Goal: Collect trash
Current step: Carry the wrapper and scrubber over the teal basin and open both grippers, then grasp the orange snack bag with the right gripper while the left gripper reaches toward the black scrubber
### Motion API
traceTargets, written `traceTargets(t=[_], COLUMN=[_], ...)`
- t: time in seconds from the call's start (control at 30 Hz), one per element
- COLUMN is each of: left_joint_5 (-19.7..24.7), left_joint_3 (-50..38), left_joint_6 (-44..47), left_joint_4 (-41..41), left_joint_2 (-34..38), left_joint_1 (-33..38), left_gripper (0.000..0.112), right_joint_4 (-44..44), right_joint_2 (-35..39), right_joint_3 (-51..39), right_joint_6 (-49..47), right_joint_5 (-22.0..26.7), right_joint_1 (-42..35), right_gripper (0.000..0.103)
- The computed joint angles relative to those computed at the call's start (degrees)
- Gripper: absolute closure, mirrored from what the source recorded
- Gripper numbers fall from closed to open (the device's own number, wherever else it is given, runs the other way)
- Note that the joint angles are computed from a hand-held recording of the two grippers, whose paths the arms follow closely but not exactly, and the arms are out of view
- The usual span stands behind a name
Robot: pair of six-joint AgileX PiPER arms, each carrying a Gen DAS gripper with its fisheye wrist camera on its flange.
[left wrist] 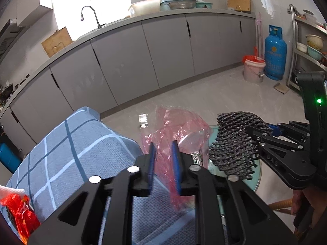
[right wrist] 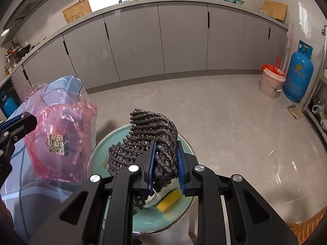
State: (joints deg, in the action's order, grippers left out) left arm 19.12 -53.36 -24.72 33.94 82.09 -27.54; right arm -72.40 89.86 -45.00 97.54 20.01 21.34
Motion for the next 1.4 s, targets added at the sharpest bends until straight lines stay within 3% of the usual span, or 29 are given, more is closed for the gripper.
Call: traceTargets(t=[0.03,0.07,0.1,0.23,0.4,0.6,0.97,1.4], left_joint_5=[-0.39,-0.39,-0.53,-0.81,-0.54,0.35,0.29,2.02], left_joint_3=[0.16,0.4,0.84,1.97,3.07,4.32,4.64,8.74], left_joint_6=[-0.18,-2.13,-4.77,-8.96,-14.8,-17.69,-15.17,-5.6], left_joint_4=[0.26,2.21,4.97,10.19,15.72,19.13,15.99,10.42], left_joint_2=[0.21,0.23,0.19,-0.56,-2.12,-4.49,-8.55,-18.19], left_joint_1=[0.03,-0.22,-0.53,-0.43,-0.1,0.06,4.22,12.08], left_gripper=[0.077,0.062,0.05,0.048,0.02,0.019,0.015,0.015], right_joint_4=[-1.84,-5.52,-7.22,-6.77,-5.34,-4.85,-0.43,3.42], right_joint_2=[0.16,0.08,-0.13,-1.21,-2.64,-5.11,-8.64,-6.81], right_joint_3=[0.34,1.04,1.5,2.58,3.31,4.31,3.91,-1.88], right_joint_6=[1.94,6.17,8.25,8.53,7.96,8.7,4.92,1.02], right_joint_5=[-0.62,-0.43,0.28,1.1,1.71,4.2,8.83,11.82], right_joint_1=[-0.4,-0.3,-0.13,-0.35,-0.05,1.75,4.88,14.17], right_gripper=[0.061,0.043,0.037,0.038,0.036,0.029,0.025,0.021])
